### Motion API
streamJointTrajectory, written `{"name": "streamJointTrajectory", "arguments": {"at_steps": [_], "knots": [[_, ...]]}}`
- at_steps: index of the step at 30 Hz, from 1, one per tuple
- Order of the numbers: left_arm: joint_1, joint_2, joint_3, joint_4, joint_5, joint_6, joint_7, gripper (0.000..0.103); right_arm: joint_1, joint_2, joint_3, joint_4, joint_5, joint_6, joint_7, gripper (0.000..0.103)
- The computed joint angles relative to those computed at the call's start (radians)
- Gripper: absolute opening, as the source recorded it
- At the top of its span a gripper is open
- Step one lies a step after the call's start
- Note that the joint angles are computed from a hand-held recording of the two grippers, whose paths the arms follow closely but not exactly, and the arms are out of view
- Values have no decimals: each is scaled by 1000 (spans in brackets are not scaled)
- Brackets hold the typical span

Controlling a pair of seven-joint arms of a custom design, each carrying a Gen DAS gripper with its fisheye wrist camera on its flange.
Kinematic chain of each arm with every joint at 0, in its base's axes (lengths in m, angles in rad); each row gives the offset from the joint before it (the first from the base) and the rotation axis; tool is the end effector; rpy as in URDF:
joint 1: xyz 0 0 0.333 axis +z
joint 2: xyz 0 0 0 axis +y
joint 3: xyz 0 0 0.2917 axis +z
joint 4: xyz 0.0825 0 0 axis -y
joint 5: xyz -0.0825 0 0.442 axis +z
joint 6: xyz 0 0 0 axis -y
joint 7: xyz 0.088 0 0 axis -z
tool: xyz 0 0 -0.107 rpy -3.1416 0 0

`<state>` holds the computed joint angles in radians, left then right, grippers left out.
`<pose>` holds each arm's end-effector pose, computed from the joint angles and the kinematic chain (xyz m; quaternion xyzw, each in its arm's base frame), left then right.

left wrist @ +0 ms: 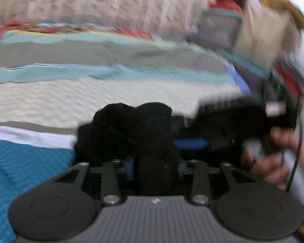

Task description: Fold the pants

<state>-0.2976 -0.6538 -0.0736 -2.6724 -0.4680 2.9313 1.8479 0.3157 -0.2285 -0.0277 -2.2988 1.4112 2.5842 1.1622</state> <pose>0.4367 -0.1395 0.4962 -0.5501 0.7039 -0.4013 0.2024 0.5457 0.1428 0.4331 -0.4773 0.7147 0.1708 0.4820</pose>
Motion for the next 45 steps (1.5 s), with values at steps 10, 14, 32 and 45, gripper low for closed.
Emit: {"name": "streamJointTrajectory", "arguments": {"at_steps": [10,14,32,45], "knots": [[-48,-139,105,-45,-123,-133,99,77,-27,-19,-22,-16,103,-125,-48,82],[43,-166,79,-60,-146,-146,-4,71,-18,-8,14,9,-33,-100,-71,81],[107,118,-66,104,15,-187,-112,27,14,-151,63,-177,-605,355,134,49],[14,242,36,294,-177,-158,45,27,-71,-389,63,-402,-629,598,282,38]]}}
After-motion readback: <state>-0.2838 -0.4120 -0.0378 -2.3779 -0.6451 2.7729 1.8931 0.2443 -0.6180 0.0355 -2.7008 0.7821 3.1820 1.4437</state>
